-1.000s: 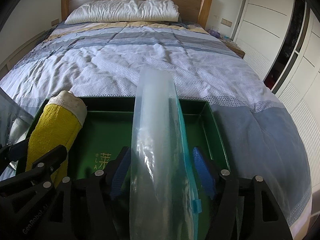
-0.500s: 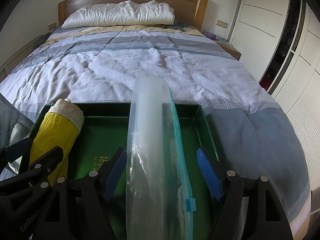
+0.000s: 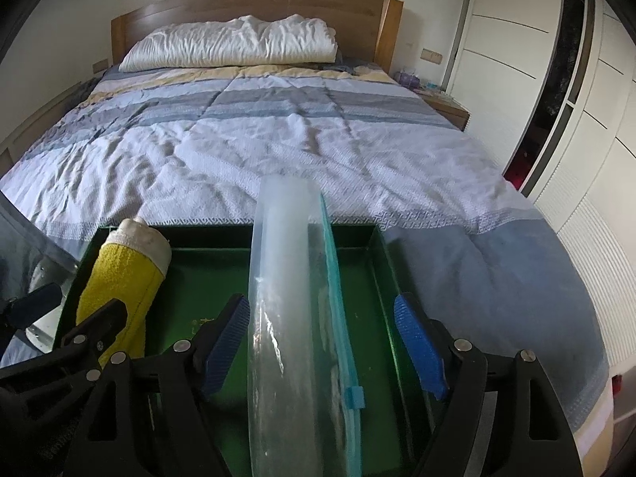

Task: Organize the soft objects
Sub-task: 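Open both grippers and lift them away from the tray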

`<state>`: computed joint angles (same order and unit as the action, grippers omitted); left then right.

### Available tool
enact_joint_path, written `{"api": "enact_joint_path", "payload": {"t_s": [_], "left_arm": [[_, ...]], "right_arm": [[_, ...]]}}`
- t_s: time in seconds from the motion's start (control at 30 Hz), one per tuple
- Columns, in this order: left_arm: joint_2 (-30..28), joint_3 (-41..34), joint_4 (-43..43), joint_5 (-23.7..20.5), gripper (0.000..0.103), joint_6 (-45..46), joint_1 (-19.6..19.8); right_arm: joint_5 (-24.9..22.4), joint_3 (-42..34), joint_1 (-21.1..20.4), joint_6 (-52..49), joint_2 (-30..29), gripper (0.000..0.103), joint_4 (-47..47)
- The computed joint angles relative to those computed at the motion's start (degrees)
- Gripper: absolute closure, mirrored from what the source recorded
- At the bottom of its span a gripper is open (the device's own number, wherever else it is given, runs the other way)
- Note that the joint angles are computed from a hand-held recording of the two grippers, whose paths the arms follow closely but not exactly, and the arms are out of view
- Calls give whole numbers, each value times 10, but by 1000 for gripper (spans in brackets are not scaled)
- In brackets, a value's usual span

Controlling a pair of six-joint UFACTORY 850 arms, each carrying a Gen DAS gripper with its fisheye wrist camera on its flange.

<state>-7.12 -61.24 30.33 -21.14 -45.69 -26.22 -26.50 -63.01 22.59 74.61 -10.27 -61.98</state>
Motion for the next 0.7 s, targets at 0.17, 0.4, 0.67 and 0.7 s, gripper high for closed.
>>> {"api": "enact_joint_path", "payload": {"t_s": [0.17,0.4,0.67,0.7], "left_arm": [[18,8,-22,8,37,21,0],[80,41,-73,20,37,72,-4],[184,88,-169,9,37,174,4],[202,96,-188,5,37,194,7]], "right_arm": [[-18,13,9,17,27,26,-14],[-55,37,30,22,80,26,-15],[-115,63,86,10,150,26,2],[-126,66,98,11,161,26,3]]}}
